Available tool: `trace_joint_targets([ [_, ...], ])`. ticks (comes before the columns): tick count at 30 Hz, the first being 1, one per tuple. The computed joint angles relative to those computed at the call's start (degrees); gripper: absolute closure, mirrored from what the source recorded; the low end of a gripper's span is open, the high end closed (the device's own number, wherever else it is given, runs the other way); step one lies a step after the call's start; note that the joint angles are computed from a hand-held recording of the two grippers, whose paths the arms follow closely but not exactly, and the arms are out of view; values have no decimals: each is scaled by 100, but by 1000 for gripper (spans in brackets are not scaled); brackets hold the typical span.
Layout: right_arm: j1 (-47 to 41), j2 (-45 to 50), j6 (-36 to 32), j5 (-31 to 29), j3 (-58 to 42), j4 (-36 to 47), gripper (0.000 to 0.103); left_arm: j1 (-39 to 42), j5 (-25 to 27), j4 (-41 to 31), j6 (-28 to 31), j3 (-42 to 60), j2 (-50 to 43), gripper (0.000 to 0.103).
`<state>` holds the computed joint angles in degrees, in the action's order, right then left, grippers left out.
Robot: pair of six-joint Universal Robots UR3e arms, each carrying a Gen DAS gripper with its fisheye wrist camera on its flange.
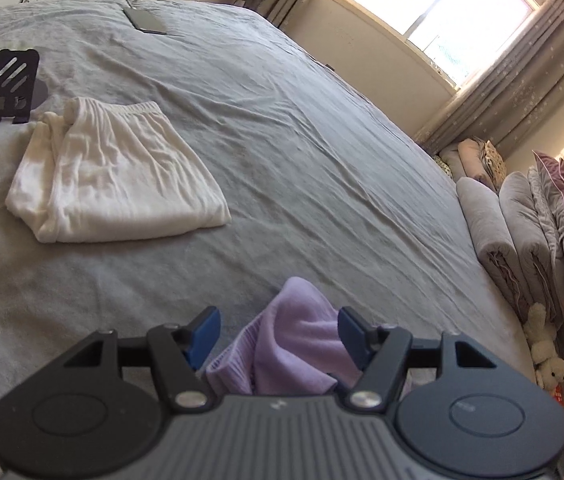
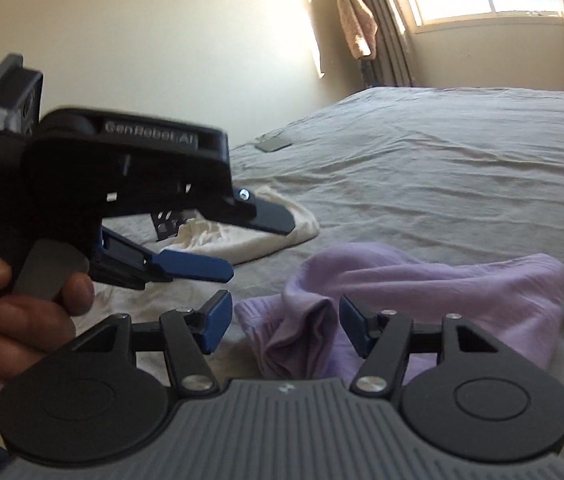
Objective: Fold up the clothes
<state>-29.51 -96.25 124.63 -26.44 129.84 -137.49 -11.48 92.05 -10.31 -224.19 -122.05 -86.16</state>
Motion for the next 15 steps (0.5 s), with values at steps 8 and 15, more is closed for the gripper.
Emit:
trace_joint_targets([
  [8,496,4,-812,-333,21,426,39,104,44,-109,68,-46,213,37],
  [15,19,-157,-1052,-103,-77,1243,39,-66,85,-156,396,148,52,37],
])
